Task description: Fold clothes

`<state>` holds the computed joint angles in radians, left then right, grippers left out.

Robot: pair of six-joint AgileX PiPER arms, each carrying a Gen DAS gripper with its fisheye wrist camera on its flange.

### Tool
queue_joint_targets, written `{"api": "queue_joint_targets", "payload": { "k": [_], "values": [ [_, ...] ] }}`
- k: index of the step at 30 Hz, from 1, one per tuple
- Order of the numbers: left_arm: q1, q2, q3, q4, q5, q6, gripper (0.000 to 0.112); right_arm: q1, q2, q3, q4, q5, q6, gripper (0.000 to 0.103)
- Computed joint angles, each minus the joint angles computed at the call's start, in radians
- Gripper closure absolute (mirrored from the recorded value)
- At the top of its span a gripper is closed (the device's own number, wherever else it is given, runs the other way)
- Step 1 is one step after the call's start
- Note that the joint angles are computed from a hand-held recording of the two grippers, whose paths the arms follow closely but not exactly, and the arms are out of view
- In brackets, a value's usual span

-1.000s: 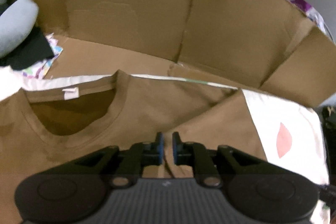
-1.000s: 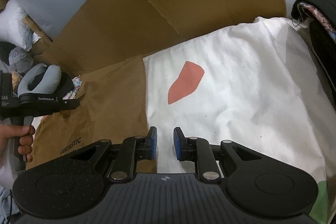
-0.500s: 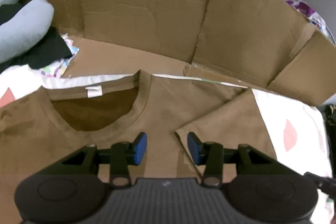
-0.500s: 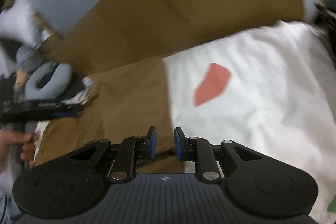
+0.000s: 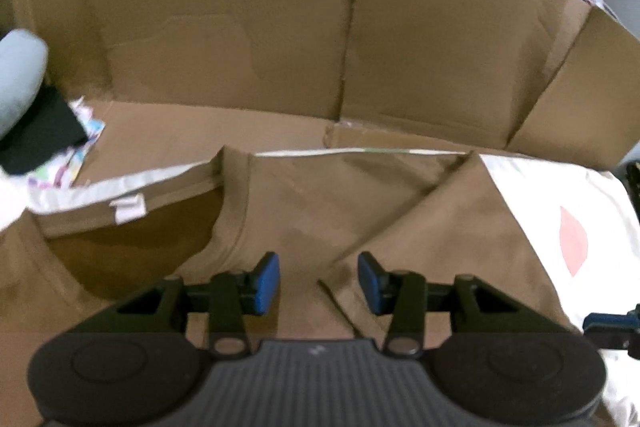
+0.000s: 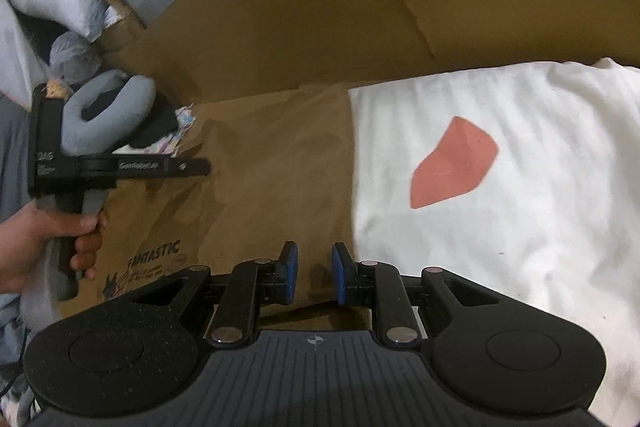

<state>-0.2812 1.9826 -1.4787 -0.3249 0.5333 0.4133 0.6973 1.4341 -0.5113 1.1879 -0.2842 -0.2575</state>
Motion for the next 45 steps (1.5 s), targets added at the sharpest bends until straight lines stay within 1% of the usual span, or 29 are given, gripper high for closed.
{"api": "queue_joint_targets", "payload": {
  "k": [3,6,8,9,10,13,15,17,20,21,22,23,24,26,27,29,30,32,33,35,39,40,41,44,45],
  "values": [
    [-0.008,0.014,-0.003,0.017,-0.007,0.008,0.066,-0.034,0.006,-0.004,-0.032,0.024,0.002,0.084],
    [-0.012,0.022,0.011,0.018,-0.023,0.027,0.07,-0.072,0.03,-0.007,-0.132,0.03,0.121,0.084],
    [-0.013,0.021,0.032,-0.007,-0.04,0.065,0.076,-0.086,0.054,-0.017,-0.193,0.033,0.195,0.084],
    [-0.016,0.019,0.047,-0.018,-0.056,0.081,0.082,-0.085,0.06,-0.021,-0.197,0.032,0.204,0.084],
    [-0.019,0.016,0.063,-0.03,-0.072,0.096,0.083,-0.085,0.067,-0.027,-0.195,0.035,0.203,0.084],
    [-0.025,0.012,0.097,-0.056,-0.111,0.123,0.084,-0.089,0.078,-0.043,-0.208,0.05,0.175,0.084],
    [-0.016,0.016,0.101,-0.1,-0.113,0.145,0.084,-0.096,0.079,-0.046,-0.209,0.051,0.169,0.084],
    [-0.003,0.02,0.098,-0.145,-0.104,0.162,0.083,-0.102,0.08,-0.05,-0.209,0.052,0.164,0.084],
    [-0.004,0.018,0.089,-0.118,-0.09,0.131,0.084,-0.099,0.066,-0.051,-0.178,0.043,0.144,0.084],
    [-0.006,0.018,0.083,-0.104,-0.082,0.114,0.087,-0.098,0.063,-0.055,-0.158,0.041,0.126,0.084],
    [-0.004,0.016,0.076,-0.104,-0.07,0.103,0.098,-0.099,0.062,-0.06,-0.136,0.043,0.106,0.084],
    [-0.003,0.01,0.076,-0.108,-0.064,0.095,0.104,-0.1,0.06,-0.064,-0.114,0.044,0.085,0.084],
    [-0.002,0.003,0.079,-0.112,-0.059,0.086,0.108,-0.101,0.059,-0.069,-0.091,0.045,0.063,0.084],
    [0.0,-0.015,0.09,-0.126,-0.053,0.086,0.109,-0.11,0.063,-0.084,-0.04,0.047,0.009,0.083],
    [0.001,-0.028,0.1,-0.138,-0.053,0.099,0.109,-0.117,0.068,-0.094,-0.019,0.047,-0.016,0.077],
    [0.007,-0.053,0.119,-0.172,-0.045,0.131,0.11,-0.14,0.078,-0.116,-0.013,0.056,-0.034,0.073],
    [0.011,-0.063,0.124,-0.19,-0.04,0.145,0.11,-0.152,0.084,-0.127,-0.009,0.06,-0.043,0.073],
    [0.02,-0.087,0.131,-0.227,-0.025,0.17,0.11,-0.186,0.097,-0.149,-0.1,0.084,0.035,0.073],
    [0.024,-0.098,0.133,-0.244,-0.017,0.181,0.11,-0.198,0.107,-0.162,-0.123,0.091,0.046,0.073],
    [0.028,-0.116,0.133,-0.273,-0.001,0.202,0.11,-0.216,0.133,-0.197,-0.077,0.099,-0.025,0.073],
    [0.039,-0.137,0.114,-0.31,0.045,0.221,0.11,-0.265,0.195,-0.267,-0.1,0.12,-0.02,0.073],
    [0.044,-0.139,0.103,-0.316,0.059,0.216,0.11,-0.278,0.215,-0.285,-0.095,0.125,-0.029,0.073],
    [0.046,-0.139,0.093,-0.319,0.07,0.212,0.11,-0.291,0.236,-0.307,-0.056,0.133,-0.071,0.073],
    [0.053,-0.149,0.074,-0.321,0.102,0.191,0.11,-0.322,0.283,-0.358,-0.058,0.158,-0.069,0.073],
    [0.047,-0.154,0.064,-0.292,0.112,0.155,0.11,-0.326,0.292,-0.372,-0.032,0.162,-0.099,0.073]
  ]
}}
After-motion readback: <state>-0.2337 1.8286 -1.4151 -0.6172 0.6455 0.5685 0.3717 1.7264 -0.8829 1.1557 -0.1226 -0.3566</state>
